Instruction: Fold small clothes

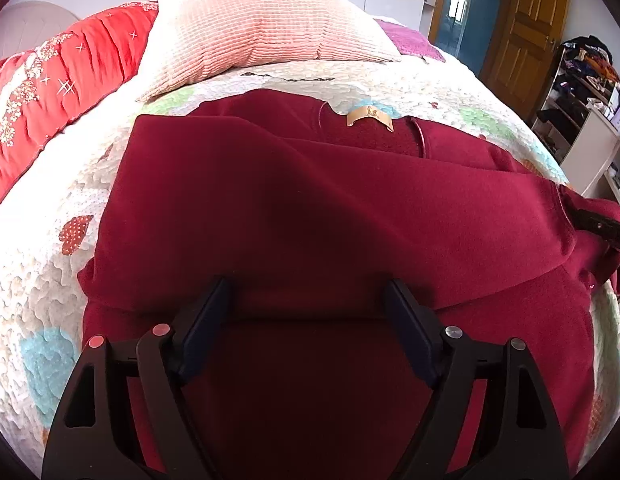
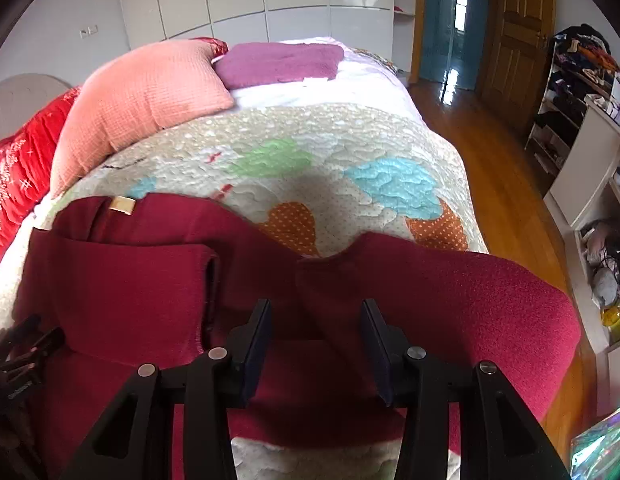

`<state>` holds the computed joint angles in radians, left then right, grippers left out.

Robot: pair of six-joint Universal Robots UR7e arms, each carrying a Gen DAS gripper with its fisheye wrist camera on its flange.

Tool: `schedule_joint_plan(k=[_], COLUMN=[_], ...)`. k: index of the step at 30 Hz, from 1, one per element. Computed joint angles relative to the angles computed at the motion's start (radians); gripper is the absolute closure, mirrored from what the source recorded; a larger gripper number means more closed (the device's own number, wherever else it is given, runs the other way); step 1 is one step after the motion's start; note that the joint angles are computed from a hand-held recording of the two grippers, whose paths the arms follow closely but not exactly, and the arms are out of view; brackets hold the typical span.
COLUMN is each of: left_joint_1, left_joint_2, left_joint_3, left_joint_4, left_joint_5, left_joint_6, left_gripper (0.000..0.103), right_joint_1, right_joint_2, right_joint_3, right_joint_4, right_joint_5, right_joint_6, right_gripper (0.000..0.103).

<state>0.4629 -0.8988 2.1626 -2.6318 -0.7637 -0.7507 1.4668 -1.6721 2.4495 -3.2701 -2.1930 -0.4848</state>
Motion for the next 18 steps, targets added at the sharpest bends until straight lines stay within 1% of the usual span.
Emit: schedule_joint_plan(k=[1, 2, 4, 5, 7, 8, 10, 12, 13, 15, 18], left_joint_1=[0.001, 0.002, 0.005, 0.006, 0.010, 0.010, 0.007, -0.003, -0.007, -0.008, -0.004], left_joint_2=[0.000, -0.002, -0.004, -0.009, -0.034, -0.055, -0.099, -0.147, -0.175, -0.238, -0.328], left_joint_3=[0.000, 0.002, 0.005, 0.006, 0.013, 0.022, 0.045, 0.064, 0.071, 0.090, 0.118], left_joint_4=[-0.005, -0.009, -0.020, -0.025, -0.032, -0.045, -0.076, -0.067, -0.053, -0.043, -0.034], left_joint_5=[-0.002, -0.004, -0.010, -0.018, -0.044, -0.058, -0.069, -0.041, -0.023, -0.002, 0.028], left_joint_6=[0.003, 0.007, 0.017, 0.024, 0.033, 0.029, 0.027, 0.017, 0.007, -0.010, -0.041], left_gripper=[0.022, 0.022, 0.022, 0.022, 0.022, 0.022, 0.022, 0.022, 0.022, 0.022, 0.022], right_joint_1=[-0.011, -0.025, -0.064, -0.063, -0.021, 0.022, 0.126, 0.244, 0.303, 0.398, 0.485], right_joint_2=[-0.005, -0.034, -0.157, -0.209, -0.297, -0.331, -0.360, -0.351, -0.334, -0.280, -0.166], right_joint_3=[0.006, 0.016, 0.031, 0.034, 0.025, 0.014, -0.018, -0.053, -0.067, -0.087, -0.101], right_joint_4=[-0.018, -0.014, 0.081, 0.104, 0.148, 0.163, 0.186, 0.206, 0.206, 0.189, 0.158], right_joint_5=[0.005, 0.033, 0.145, 0.179, 0.223, 0.229, 0.218, 0.210, 0.207, 0.214, 0.270], right_joint_6=[-0.014, -0.010, 0.046, 0.063, 0.076, 0.074, 0.074, 0.091, 0.097, 0.107, 0.138], right_gripper=[0.086, 0.097, 0.099, 0.099, 0.099, 0.099, 0.099, 0.099, 0.099, 0.099, 0.099])
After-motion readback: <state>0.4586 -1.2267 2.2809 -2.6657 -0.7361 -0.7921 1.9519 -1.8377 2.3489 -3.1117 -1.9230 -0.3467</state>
